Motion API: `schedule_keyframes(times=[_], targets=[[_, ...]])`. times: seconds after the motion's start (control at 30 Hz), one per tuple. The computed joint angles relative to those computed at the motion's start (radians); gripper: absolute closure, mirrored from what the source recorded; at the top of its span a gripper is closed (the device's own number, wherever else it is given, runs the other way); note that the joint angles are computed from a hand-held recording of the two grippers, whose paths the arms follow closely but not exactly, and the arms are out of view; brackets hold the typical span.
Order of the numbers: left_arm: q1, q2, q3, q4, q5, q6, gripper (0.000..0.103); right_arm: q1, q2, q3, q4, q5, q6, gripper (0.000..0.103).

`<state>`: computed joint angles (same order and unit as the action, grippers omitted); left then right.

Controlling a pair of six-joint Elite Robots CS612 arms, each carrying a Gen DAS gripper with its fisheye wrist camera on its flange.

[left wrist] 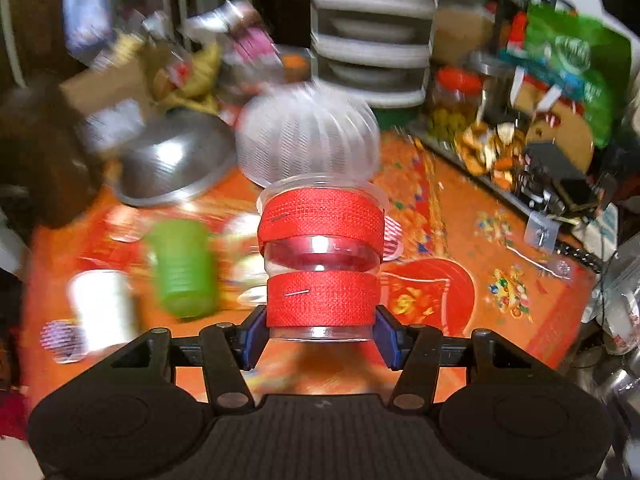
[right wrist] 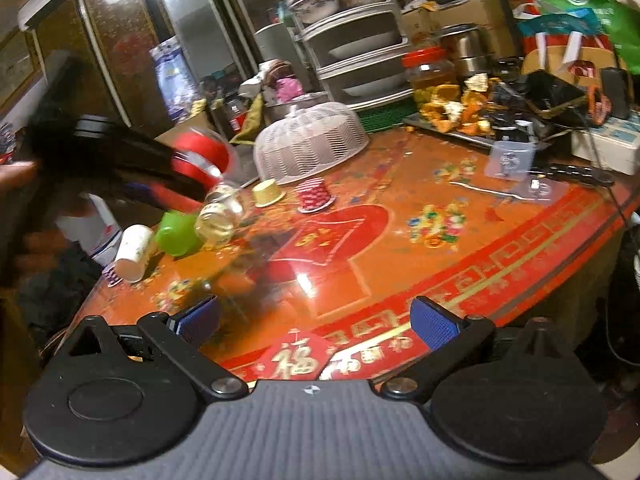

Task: Flip cup upright
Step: 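Lift the cup with the left tool while the right tool approaches it, then grasp the cup with the right tool while the left tool releases it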

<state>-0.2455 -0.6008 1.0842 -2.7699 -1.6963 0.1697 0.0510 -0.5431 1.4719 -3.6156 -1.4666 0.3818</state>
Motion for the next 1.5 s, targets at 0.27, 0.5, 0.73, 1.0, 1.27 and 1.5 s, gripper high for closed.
schedule_keyframes(times=[0.27, 0.5, 0.73, 1.0, 1.27, 1.5], targets=[[0.057, -0.131, 0.244, -0.207, 0.055, 0.027, 0.044, 0.018, 0.021, -0.053, 0.043, 0.066, -0.011, 0.001], [0.093, -0.096, 0.306, -0.251, -0.048, -0.104, 0.045, 0.044, 0.025, -0.086, 0.105, 0.096, -0.029, 0.001], [0.098, -0.044, 0.292, -0.187, -0.137, -0.17, 0.045, 0.06, 0.015, -0.138, 0.243, 0.152, -0.005, 0.001], [0.109, -0.035, 0.305, -0.204, -0.203, -0.211, 0.045, 0.067, 0.046, -0.299, 0.514, 0.338, 0.12, 0.001], [0.125, -0.027, 0.3, -0.212, -0.26, -0.251, 0.045, 0.093, 0.085, -0.439, 0.776, 0.355, 0.083, 0.001], [0.135, -0.022, 0.287, -0.186, -0.296, -0.261, 0.045, 0.105, 0.083, -0.469, 0.869, 0.293, 0.018, 0.012]])
